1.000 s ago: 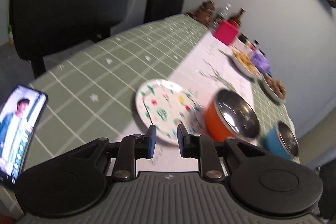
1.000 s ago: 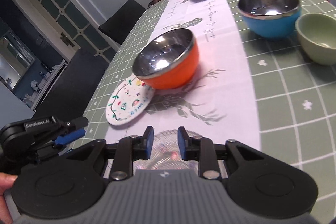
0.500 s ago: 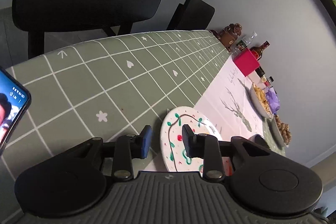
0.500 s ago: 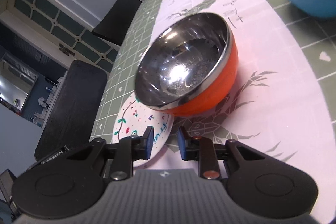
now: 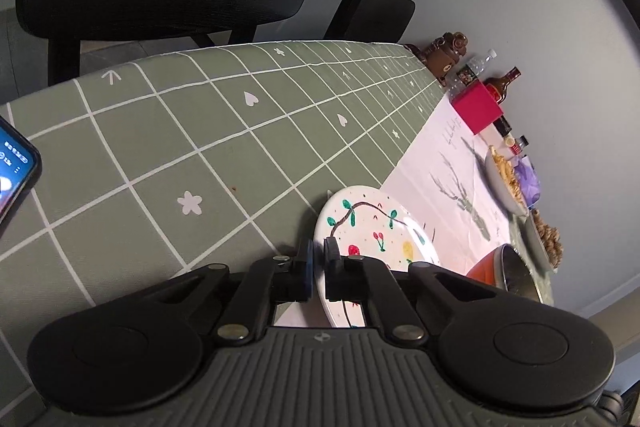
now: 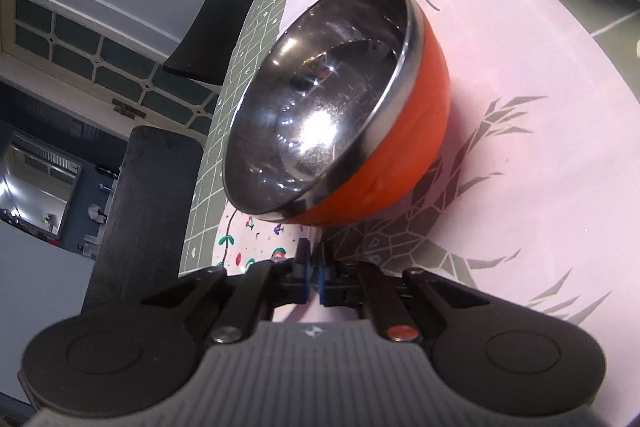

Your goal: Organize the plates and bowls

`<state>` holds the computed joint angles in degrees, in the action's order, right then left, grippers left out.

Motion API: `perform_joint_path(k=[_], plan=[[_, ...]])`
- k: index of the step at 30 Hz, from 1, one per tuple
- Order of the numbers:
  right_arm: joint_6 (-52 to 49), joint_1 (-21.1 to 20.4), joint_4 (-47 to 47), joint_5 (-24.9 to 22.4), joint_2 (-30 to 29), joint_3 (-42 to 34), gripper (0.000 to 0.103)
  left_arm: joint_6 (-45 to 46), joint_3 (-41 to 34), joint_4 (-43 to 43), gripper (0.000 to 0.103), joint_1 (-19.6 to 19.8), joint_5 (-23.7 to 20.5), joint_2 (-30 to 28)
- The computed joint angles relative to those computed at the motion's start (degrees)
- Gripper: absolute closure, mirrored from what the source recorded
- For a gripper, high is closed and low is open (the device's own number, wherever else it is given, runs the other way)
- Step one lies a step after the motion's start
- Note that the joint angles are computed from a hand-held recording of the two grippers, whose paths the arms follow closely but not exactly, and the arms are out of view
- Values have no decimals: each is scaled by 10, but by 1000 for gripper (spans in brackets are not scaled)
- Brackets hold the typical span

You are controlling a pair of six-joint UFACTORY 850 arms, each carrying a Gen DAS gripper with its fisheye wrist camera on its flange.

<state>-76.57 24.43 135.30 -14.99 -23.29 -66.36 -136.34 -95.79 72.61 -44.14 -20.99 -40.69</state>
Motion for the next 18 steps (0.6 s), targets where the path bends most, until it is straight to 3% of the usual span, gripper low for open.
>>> perform_joint_path(k=[6, 8, 10, 12, 15, 18], plan=[[78, 2, -101, 8, 23, 17, 102, 97, 4, -103, 98, -15, -26, 14], [82, 2, -110, 3, 33, 29, 102, 162, -3, -164, 98, -19, -43, 17], [83, 3, -110, 0, 38, 37, 102, 172, -1, -172, 97, -19, -43, 20], [61, 4, -91, 8, 39, 38, 93, 139, 5, -149, 95, -18, -39, 21], [18, 7, -53, 32, 37, 31, 89, 59, 19, -75, 87, -18, -48, 24], [26, 2, -46, 32, 29, 23, 89, -27, 33, -5, 84, -8, -9, 24]])
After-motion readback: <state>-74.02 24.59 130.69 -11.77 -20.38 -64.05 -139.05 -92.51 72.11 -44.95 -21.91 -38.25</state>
